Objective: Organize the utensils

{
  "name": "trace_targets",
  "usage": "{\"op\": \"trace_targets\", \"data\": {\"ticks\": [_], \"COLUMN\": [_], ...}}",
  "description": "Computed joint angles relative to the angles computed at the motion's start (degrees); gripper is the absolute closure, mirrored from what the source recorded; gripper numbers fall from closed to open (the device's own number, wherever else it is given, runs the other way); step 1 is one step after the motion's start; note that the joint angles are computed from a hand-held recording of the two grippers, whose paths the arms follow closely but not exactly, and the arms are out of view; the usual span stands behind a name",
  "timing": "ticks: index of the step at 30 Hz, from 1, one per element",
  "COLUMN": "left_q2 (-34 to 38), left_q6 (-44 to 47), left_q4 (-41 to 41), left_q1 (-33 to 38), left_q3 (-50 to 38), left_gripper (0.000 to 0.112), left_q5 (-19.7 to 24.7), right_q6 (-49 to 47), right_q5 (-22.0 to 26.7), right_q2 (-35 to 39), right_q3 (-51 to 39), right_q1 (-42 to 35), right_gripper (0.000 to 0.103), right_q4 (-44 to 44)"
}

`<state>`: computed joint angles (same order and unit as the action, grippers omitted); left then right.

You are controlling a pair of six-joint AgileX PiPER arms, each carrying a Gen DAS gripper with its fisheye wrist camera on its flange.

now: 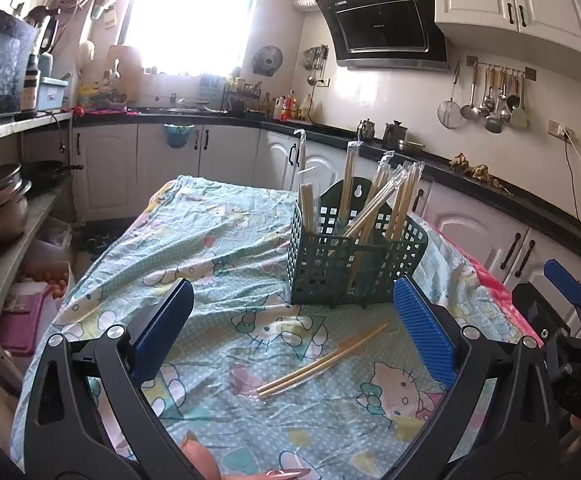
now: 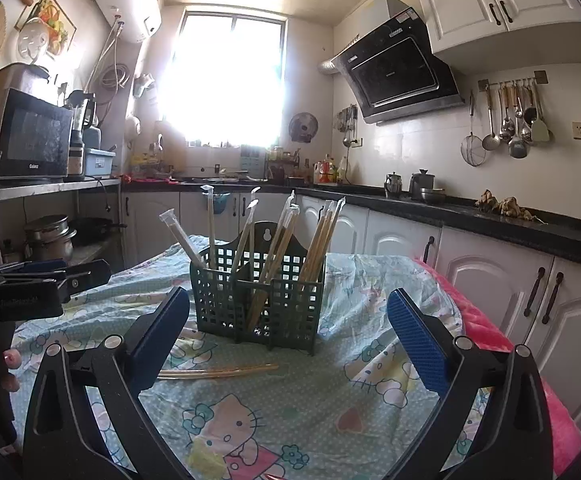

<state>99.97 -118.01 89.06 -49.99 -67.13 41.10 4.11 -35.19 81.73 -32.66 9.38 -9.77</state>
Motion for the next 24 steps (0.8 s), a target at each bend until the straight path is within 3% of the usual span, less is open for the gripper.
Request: {"op": "trace_targets", "data": {"ticks": [24], "left_q2": [0.1], "left_q6": [-0.5], "left_q4": [0.3], "left_q1": [-0.7], "left_q3": [0.0], "left_gripper": [0.02], "left_q5": [0.7], "right_q6": [-1.0], "right_q5": [1.0], "right_q2": [0.1], "right_q3": [0.1], "right_q1": [0.9], "right_gripper": [0.007], "right_q4": [2.6]}}
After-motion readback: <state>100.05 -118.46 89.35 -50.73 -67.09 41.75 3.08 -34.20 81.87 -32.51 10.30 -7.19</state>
